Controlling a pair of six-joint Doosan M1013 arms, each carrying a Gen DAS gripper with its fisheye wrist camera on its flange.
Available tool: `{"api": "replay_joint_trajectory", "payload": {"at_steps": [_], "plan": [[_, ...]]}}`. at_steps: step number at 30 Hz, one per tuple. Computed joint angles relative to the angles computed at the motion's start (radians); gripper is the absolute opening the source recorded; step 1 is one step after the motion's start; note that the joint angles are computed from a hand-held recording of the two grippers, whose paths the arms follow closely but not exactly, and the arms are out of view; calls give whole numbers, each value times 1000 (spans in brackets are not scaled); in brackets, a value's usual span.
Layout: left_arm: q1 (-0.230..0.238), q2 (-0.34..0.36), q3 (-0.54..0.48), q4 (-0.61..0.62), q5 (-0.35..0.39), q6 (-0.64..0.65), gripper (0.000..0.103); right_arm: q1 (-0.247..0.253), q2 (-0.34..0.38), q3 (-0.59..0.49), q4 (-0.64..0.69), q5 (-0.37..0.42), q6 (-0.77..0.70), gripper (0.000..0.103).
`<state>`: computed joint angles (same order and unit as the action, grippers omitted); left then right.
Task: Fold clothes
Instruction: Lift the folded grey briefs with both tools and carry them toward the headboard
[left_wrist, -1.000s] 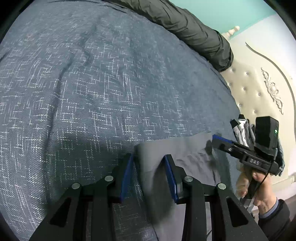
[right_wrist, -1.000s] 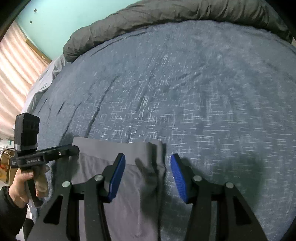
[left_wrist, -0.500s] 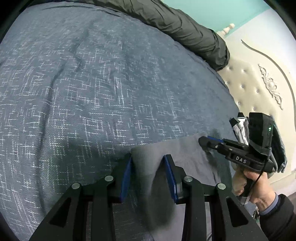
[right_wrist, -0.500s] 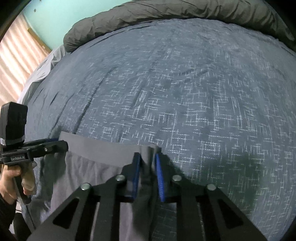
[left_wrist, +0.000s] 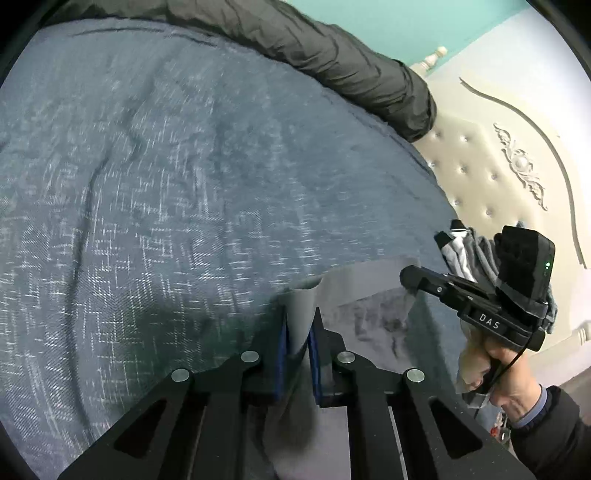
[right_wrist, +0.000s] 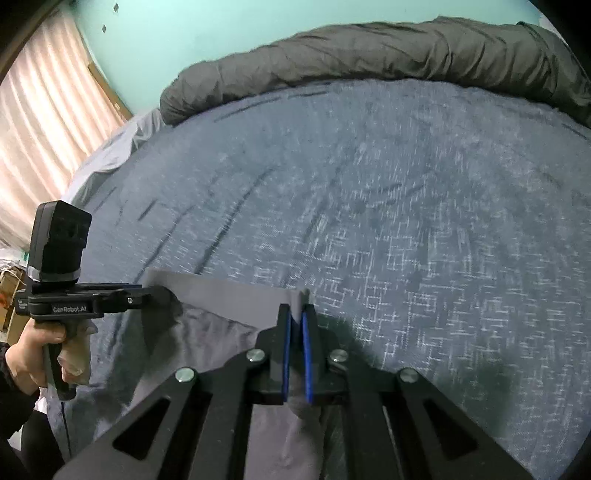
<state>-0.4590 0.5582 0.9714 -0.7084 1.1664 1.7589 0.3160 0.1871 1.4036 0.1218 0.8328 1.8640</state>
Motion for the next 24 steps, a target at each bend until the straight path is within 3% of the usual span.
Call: {"api": "replay_joint_trajectory", "payload": {"at_steps": [14, 24], "plan": [[-21, -120, -28, 16, -22, 47, 11, 46, -101, -38, -119, -25, 55, 5], [-62, -202, -72, 49, -39, 49, 11, 123, -188, -78, -342, 8, 175, 5]]}}
